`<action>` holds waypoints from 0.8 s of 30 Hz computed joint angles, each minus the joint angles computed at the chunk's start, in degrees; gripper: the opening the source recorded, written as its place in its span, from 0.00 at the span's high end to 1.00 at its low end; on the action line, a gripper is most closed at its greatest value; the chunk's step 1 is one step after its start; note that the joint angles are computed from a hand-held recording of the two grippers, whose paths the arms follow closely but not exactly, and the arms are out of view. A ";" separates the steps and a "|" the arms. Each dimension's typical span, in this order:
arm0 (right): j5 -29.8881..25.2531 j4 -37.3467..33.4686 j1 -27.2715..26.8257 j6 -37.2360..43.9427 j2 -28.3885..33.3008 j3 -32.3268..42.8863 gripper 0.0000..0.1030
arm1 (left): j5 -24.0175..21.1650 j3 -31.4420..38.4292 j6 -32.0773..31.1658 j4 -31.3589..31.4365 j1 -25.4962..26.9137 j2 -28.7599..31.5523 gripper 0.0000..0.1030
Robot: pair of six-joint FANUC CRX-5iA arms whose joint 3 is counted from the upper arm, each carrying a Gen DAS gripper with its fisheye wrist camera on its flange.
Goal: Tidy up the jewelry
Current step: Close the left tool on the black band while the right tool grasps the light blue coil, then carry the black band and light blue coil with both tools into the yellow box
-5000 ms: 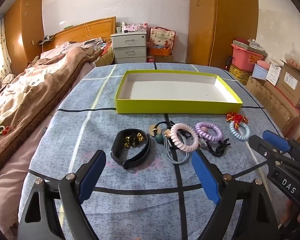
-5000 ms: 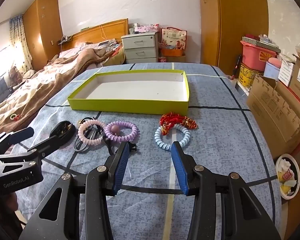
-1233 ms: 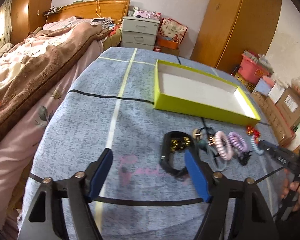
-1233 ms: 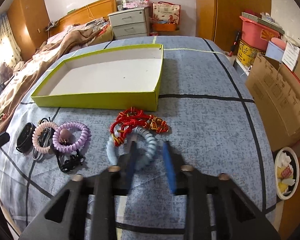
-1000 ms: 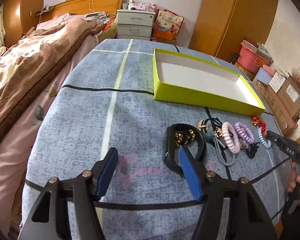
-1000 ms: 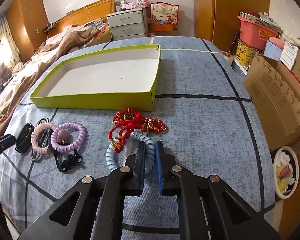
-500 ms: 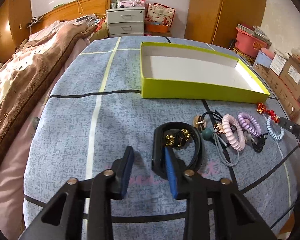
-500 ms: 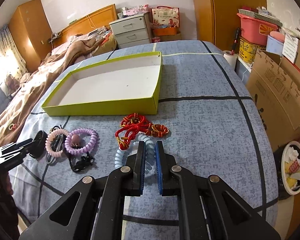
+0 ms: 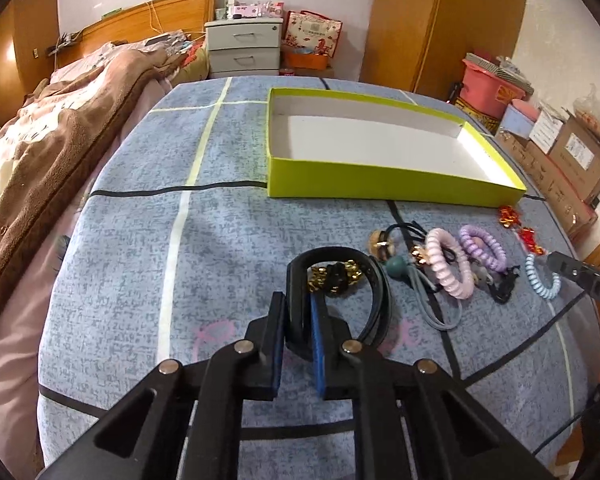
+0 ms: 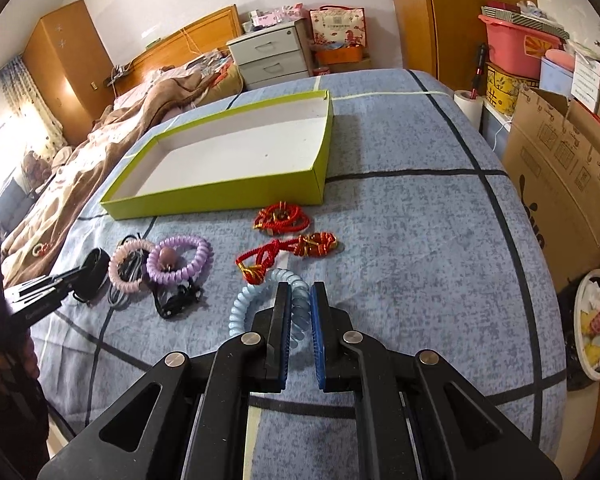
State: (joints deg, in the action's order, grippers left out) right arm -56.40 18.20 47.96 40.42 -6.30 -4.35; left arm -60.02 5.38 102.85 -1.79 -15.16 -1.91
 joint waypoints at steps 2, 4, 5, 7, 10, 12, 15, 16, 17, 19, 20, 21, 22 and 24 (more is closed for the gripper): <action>0.47 0.35 0.46 -0.85 -0.55 -0.67 0.90 | 0.61 -0.68 -0.56 1.06 0.46 -0.55 0.88; 0.72 0.98 0.93 -1.55 -1.03 -1.18 0.90 | 1.32 -1.41 -0.58 1.60 0.75 -1.36 0.88; 0.76 1.30 1.24 -1.90 -1.27 -1.38 0.90 | 1.47 -1.61 -0.92 1.86 0.82 -1.59 0.88; 0.98 1.61 1.46 -2.34 -1.79 -1.78 0.90 | 1.71 -1.85 -0.81 1.79 0.90 -2.22 0.88; 1.35 2.53 1.89 -3.32 -2.48 -2.25 0.90 | 1.42 -1.42 -0.64 0.92 0.63 -2.63 0.88; 1.49 3.49 2.31 -4.13 -2.95 -2.44 0.90 | 1.09 -0.82 -0.50 0.72 0.55 -2.60 0.88; 1.82 4.43 2.56 -4.83 -3.37 -2.22 0.90 | 0.78 -0.01 -0.78 0.89 0.66 -2.48 0.88; 1.94 4.65 2.60 -4.91 -3.47 -1.96 0.90 | 0.89 0.20 -1.04 1.26 0.74 -2.43 0.88; 1.87 5.04 2.68 -5.02 -3.40 -1.66 0.90 | 1.08 0.41 -1.16 1.40 0.74 -2.48 0.88; 1.95 5.28 2.51 -4.61 -3.04 -0.89 0.90 | 1.16 1.15 -1.38 1.49 0.73 -2.35 0.88; 2.08 5.20 2.23 -4.24 -2.58 -0.01 0.90 | 1.19 1.71 -1.68 1.80 0.85 -1.99 0.88; 2.11 5.29 1.96 -4.00 -2.11 0.73 0.90 | 1.14 2.37 -1.97 2.20 1.05 -1.52 0.88; 2.19 5.37 1.64 -3.70 -1.52 1.57 0.90 | 1.03 3.00 -2.39 2.67 1.26 -0.98 0.88; 2.76 4.66 0.58 -2.83 -0.23 3.48 0.90 | 0.98 4.49 -3.10 3.68 1.72 0.24 0.88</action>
